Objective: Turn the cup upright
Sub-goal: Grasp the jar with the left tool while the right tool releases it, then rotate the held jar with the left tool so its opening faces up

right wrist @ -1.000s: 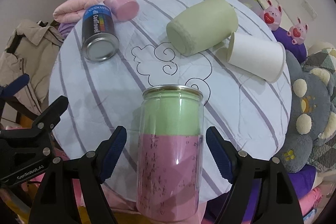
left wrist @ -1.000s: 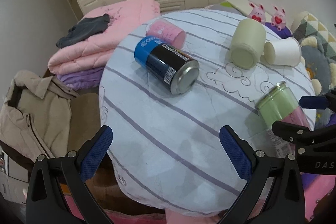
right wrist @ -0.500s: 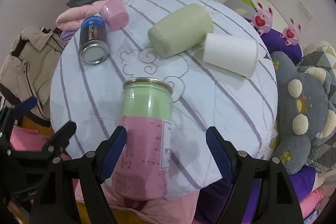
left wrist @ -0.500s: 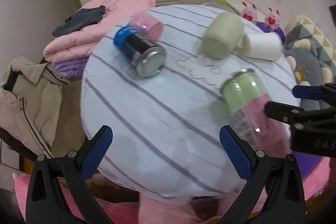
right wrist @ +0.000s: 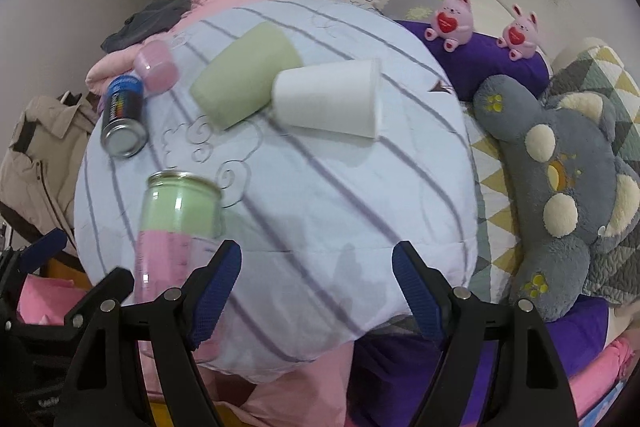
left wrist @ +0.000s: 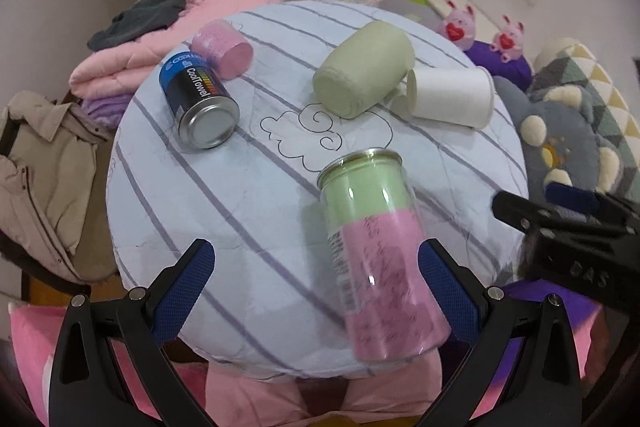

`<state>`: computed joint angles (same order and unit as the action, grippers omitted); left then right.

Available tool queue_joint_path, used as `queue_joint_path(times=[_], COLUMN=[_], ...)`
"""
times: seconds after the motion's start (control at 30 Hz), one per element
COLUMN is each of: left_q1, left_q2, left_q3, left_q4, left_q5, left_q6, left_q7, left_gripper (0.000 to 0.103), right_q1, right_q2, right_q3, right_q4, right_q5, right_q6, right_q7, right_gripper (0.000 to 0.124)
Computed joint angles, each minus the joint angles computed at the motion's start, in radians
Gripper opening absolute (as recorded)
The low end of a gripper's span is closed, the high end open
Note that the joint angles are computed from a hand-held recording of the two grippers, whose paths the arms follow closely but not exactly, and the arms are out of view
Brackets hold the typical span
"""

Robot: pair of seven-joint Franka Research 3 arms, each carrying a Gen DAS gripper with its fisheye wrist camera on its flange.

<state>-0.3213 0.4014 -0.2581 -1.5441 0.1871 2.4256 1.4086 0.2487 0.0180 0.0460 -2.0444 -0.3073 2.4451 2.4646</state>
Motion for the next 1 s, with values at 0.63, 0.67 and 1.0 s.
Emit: queue_joint_path(times=[0.63, 0.67, 1.0], left_q1=[-0.135, -0.142, -0.171], left_q2=[0.350, 0.384, 0.513], left_q3=[0.053, 0.055, 0.074], left_q4=[0.565, 0.622, 0.849], left_q5=[0.033, 0.030, -0.027], left_q6=[-0.437, -0.480, -0.650], left_q7=[-0.204, -0.200, -0.192], left_gripper=[0.103, 0.103, 0.072], right_q1=[-0.059, -0.059, -0.063], right_q2=[0.064, 0.072, 0.093], right_q3=[-0.043, -0.046, -0.059], right_q4=[0.012, 0.021, 0.035], right_q5=[0.200, 0.195, 0.246], right_q6=[0.051, 0.042, 0.059], right_q7=[-0.246, -0.246, -0.302], right_gripper=[0.079, 0.079, 0.079])
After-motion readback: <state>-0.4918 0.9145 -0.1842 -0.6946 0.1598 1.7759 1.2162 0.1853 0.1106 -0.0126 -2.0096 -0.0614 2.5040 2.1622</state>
